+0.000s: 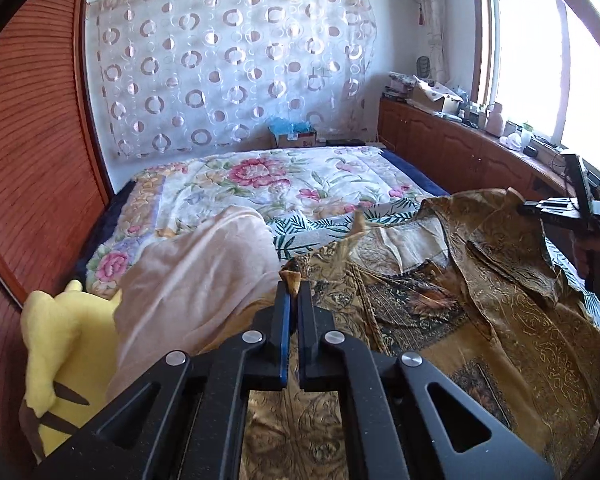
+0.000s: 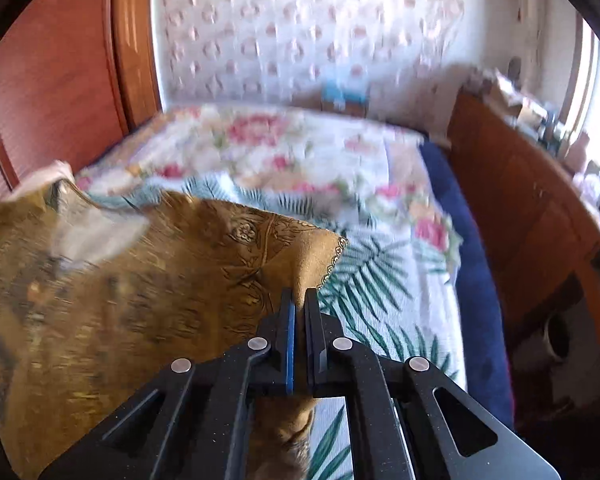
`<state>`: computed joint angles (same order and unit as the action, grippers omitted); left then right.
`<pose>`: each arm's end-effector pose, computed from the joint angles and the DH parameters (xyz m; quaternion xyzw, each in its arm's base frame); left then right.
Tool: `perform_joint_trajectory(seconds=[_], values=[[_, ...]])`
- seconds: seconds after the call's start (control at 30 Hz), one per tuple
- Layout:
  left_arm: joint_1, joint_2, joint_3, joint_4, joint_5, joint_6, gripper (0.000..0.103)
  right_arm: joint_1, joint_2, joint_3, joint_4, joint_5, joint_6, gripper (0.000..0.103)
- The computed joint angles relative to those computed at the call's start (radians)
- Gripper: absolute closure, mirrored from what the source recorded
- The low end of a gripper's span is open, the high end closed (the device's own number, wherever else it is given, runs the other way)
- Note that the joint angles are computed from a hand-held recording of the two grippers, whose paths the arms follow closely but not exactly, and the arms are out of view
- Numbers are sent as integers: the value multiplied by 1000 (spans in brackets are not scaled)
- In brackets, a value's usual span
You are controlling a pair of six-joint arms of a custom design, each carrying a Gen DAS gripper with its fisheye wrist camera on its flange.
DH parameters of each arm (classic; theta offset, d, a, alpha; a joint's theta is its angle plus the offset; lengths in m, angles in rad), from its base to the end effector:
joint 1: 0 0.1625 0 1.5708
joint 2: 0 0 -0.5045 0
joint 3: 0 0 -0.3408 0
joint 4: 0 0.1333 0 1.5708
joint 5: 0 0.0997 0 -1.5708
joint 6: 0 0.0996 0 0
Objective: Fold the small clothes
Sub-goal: 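Grasp the shirt edge with the right gripper while the left gripper holds its edge, then lift and fold the held shirt over itself with both grippers, then release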
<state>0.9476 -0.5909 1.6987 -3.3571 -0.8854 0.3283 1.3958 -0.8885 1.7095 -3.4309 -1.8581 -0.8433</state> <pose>-0.2475 -0.6807 0.1412 0.3074 0.8408 -0.3566 0.2674 -0.0155 -0.6911 0.3422 0.2146 -0.8349 0.3685 0.3480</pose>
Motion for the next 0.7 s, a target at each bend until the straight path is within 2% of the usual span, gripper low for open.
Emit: perform_joint_trajectory(seconds=[0.17, 0.37, 0.5, 0.57, 0.7], values=[[-30, -47, 91, -76, 32, -8, 99, 5, -83, 164, -142, 82, -23, 100], [-87, -118, 283, -238, 59, -38, 99, -30, -204, 394, -269, 196, -29, 100], [-119, -166, 439, -330, 79, -116, 100, -90, -278, 557, -347, 271, -40, 100], [-129, -177, 523, -377, 90, -163, 99, -142, -318, 628, -352, 326, -49, 100], [-135, -186, 623, -416, 113, -228, 100, -238, -370, 757, -384, 383, -77, 100]])
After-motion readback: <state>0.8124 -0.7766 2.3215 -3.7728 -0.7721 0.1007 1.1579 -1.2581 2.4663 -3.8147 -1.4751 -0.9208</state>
